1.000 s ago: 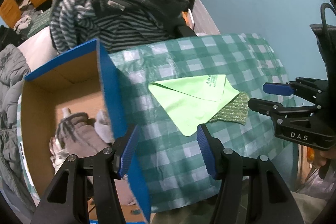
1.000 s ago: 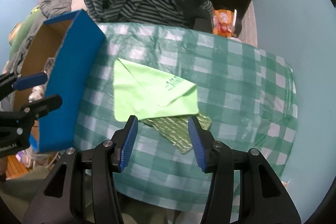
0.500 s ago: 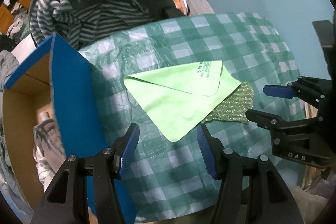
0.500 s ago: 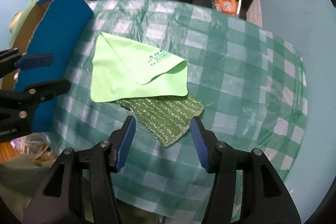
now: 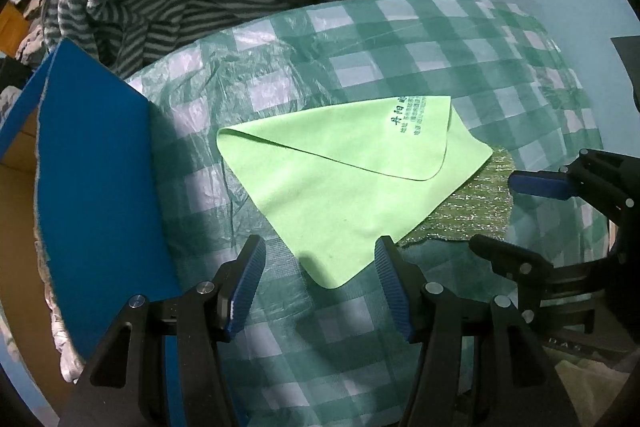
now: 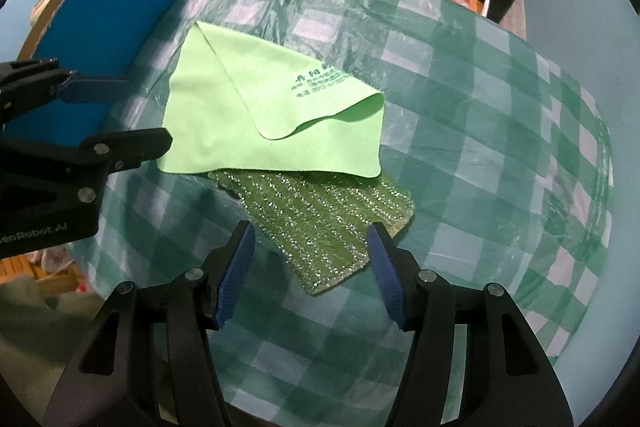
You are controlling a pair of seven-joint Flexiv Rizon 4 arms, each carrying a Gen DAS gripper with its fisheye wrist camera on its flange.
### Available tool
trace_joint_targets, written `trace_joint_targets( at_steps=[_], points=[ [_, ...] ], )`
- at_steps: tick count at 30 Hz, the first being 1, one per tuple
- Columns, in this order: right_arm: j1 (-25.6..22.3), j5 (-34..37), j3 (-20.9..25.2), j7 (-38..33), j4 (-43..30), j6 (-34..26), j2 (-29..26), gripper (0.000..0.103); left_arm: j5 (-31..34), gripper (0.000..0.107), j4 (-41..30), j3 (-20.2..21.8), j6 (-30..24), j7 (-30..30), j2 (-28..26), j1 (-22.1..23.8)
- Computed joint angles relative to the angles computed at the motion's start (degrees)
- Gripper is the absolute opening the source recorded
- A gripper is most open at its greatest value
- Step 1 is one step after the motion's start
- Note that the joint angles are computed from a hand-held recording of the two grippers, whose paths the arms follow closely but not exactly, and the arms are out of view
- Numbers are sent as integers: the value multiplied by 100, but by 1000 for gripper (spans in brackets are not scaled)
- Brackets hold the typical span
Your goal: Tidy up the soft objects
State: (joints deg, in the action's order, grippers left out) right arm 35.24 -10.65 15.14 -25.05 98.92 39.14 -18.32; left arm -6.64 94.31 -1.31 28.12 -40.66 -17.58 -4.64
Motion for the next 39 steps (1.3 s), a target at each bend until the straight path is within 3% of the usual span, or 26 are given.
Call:
trace_joint_targets(
  at_steps=[9, 11, 16, 19, 29, 31, 33, 36, 39],
  points=[
    [49, -134, -8, -303, -68, -165, -126, 59, 32, 58, 119, 32, 143, -298, -101, -13],
    [108, -250, -19, -342, -85, -308, -132, 52, 48, 58, 160, 29, 180, -321, -95, -18],
    [181, -352, -17, -414, -157, -795, -87, 14, 178, 58, 164, 47, 197, -473, -150, -53],
    [131, -228, 9, -357, -63, -906, 43, 11, 154, 59, 140, 39, 178, -545, -168, -44],
    [-28, 163, 116, 642, 614, -1232, 733, 11, 38, 59, 42, -38, 101, -372, -191, -23],
    [-85, 247, 124, 876, 694, -1278, 832, 11, -60, 68, 72, -72, 80, -222, -142, -14],
    [-154, 332, 136, 1221, 877, -1268, 1011, 11, -135, 71, 98, -115, 143, 2, -125, -14],
    [-298, 516, 156, 1573, 1172, -964, 1236, 13, -178, 72, 69, -173, 60, 274, -135, -63],
    [-404, 542, 179, 1861, 1476, -481, 1443, 24, -293, 78, 91, -232, -44, 620, -137, -87]
  ],
)
